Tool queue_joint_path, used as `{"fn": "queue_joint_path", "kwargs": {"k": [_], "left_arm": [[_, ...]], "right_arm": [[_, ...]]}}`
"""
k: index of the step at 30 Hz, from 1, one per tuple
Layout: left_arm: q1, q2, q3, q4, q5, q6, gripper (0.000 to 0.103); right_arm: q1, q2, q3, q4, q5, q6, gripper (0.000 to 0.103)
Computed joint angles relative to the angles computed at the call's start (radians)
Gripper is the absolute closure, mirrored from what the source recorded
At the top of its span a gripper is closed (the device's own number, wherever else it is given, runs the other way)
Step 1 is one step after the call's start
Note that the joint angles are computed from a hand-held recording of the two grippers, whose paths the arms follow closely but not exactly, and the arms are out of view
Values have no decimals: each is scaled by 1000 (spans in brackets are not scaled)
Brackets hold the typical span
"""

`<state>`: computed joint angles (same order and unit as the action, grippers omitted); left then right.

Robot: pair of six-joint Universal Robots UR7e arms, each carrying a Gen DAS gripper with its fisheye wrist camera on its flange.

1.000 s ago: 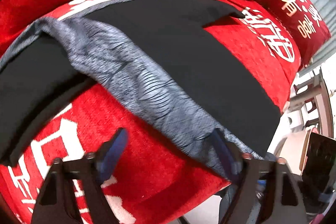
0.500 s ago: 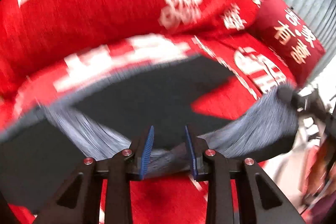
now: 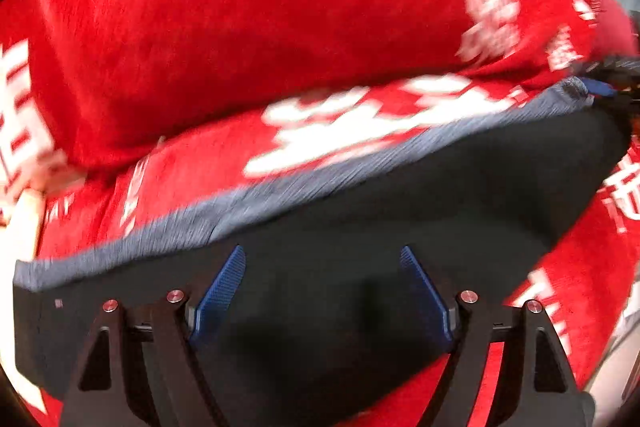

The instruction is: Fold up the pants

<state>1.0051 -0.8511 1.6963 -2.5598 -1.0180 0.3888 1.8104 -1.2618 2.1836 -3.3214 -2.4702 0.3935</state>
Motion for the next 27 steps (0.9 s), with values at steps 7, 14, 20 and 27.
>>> {"fn": "queue_joint_path", "kwargs": {"k": [7, 14, 20, 27], "left_arm": [[45, 22, -11, 24, 45, -52, 22], [43, 5, 5, 8, 55, -55, 22], [43, -9, 15, -27, 61, -43, 22], [66, 1, 10, -18, 71, -43, 22]], "right_arm": [[26, -20, 155, -242, 23, 96, 24], [-46, -18, 332, -341, 194, 317, 64], [-61, 19, 301, -439, 222, 240, 96], [-73, 29, 389, -557, 191, 368, 84]]}}
